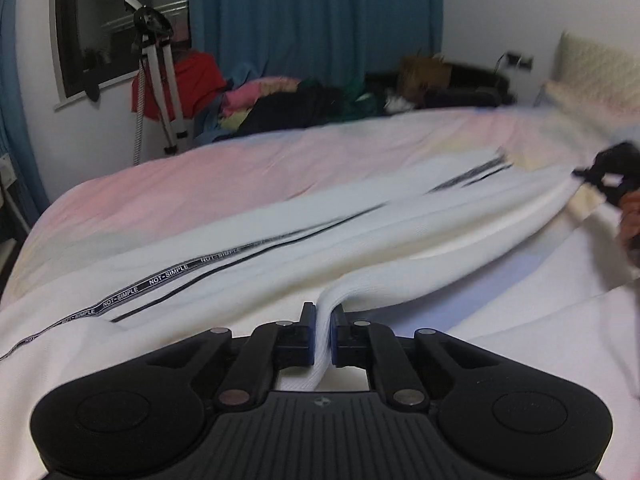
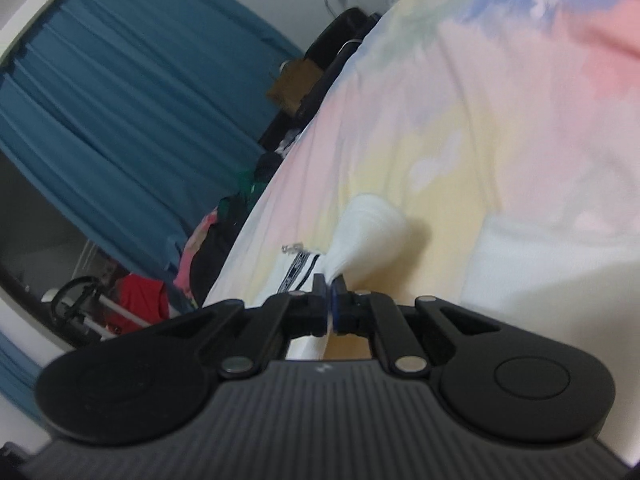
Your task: Fold clothes
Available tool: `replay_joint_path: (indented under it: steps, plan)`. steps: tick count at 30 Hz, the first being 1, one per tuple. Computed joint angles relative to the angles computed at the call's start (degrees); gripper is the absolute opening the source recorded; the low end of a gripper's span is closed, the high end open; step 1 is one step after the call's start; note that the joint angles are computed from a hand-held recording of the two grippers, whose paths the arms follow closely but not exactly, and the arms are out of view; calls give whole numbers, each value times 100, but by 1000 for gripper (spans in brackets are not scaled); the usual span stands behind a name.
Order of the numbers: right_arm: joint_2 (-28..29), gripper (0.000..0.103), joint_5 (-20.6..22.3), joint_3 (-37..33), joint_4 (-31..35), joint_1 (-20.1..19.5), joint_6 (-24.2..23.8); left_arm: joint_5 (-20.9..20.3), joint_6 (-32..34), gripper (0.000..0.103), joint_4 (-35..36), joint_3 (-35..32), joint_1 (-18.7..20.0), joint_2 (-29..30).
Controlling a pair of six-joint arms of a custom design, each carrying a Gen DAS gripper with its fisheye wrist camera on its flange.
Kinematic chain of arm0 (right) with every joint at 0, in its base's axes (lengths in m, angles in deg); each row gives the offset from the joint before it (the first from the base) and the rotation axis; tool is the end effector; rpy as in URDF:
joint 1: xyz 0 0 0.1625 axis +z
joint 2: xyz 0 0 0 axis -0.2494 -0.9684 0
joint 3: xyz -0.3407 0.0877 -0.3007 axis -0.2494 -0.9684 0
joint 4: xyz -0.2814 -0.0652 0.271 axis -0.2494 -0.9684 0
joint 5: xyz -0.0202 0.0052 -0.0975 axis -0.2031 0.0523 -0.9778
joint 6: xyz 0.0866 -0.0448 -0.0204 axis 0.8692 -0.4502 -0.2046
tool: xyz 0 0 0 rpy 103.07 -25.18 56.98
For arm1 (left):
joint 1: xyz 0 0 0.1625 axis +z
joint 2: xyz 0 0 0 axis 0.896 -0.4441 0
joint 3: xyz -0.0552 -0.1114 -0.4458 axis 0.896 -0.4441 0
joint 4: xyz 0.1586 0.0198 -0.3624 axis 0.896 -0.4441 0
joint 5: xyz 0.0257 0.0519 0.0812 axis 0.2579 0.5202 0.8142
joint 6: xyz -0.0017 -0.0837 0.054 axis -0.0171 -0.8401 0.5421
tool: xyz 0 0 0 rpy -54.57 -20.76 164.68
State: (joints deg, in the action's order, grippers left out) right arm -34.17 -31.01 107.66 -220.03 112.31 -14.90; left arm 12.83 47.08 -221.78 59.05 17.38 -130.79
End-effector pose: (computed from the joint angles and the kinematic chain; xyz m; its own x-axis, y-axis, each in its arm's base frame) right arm 0.2265 -0.8944 0.0011 -0.9647 0.2406 -0.1068 0.1813 0.3130 -0.9323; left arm 0.0778 -0.7161 0.3935 -0.6725 0.0276 -0.7396 0.5965 0.6118 -0.5195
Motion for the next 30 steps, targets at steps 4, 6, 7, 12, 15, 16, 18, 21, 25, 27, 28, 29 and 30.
replay_joint_path:
  steps: [4,6,7,12,15,16,18,21,25,27,28,29,30]
  plan:
    - [-417,5,-494,865,-79,27,-112,-105,-321,9,-6,413,23,-212]
    - [-368,6,-739,790,320,48,-239,-41,-388,15,-188,545,70,-167]
    - [-394,8,-859,862,416,67,-345,-46,-574,16,-254,599,98,-184]
    - [-747,9,-1248,1849,-139,273,-1199,-55,-1345,59,-821,911,172,-325]
    - [-1041,9,-1484,2498,-592,494,-2054,221,-1312,69,-1312,1210,30,-473]
    - [-1191,9,-1471,2820,-727,552,-2210,317,-1347,74,-1430,1332,-32,-552]
    - [-1459,9,-1445,3388,-959,672,-2490,620,-1299,81,-1684,1531,-174,-679]
    - [-1791,9,-1369,4103,-1350,855,-2708,1121,-1192,89,-2038,1823,-394,-880]
    - [-2191,14,-1128,4895,-1732,1000,-2806,2061,-1324,97,-2313,2408,-771,-1374]
    - [-2319,65,-980,5138,-1870,1037,-2858,2600,-1082,100,-2683,2652,-956,-1560]
    - [-2349,77,-967,5219,-1958,1050,-2896,2875,-891,101,-2947,2743,-1037,-1609]
    - [-2357,87,-992,5247,-2001,1060,-2932,3144,-661,101,-3247,2819,-1117,-1647]
    - [-2366,85,-1017,5279,-2048,1071,-2969,3339,-563,102,-3419,2905,-1179,-1743]
